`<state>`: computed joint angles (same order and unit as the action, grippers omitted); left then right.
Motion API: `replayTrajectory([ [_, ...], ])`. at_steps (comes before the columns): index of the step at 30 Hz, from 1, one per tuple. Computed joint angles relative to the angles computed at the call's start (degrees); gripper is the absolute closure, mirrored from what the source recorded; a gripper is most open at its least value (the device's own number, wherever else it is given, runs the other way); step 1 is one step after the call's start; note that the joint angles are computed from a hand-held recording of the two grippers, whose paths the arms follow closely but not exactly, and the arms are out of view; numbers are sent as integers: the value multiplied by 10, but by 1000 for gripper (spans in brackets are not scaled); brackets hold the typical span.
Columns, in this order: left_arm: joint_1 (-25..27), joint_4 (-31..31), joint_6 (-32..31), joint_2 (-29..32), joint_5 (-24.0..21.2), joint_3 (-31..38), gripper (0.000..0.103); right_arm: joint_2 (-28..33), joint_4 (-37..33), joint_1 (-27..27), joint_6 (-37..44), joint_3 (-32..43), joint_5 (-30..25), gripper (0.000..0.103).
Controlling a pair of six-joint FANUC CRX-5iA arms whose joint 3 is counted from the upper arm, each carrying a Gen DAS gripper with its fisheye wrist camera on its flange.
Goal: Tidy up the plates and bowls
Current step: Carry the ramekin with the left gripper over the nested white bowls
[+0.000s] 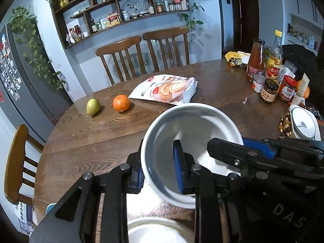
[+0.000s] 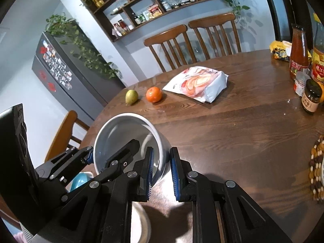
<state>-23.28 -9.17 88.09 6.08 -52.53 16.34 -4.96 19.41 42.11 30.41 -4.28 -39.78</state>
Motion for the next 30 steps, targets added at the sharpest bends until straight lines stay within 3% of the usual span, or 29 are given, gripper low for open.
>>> replayTrajectory([
  [14,14,4,-8,-84,20,-86,81,-33,86,69,-92,-45,-17,84],
  [30,52,55,-65,-157,30,-174,81,-39,149,142,-188,-65,-61,84],
])
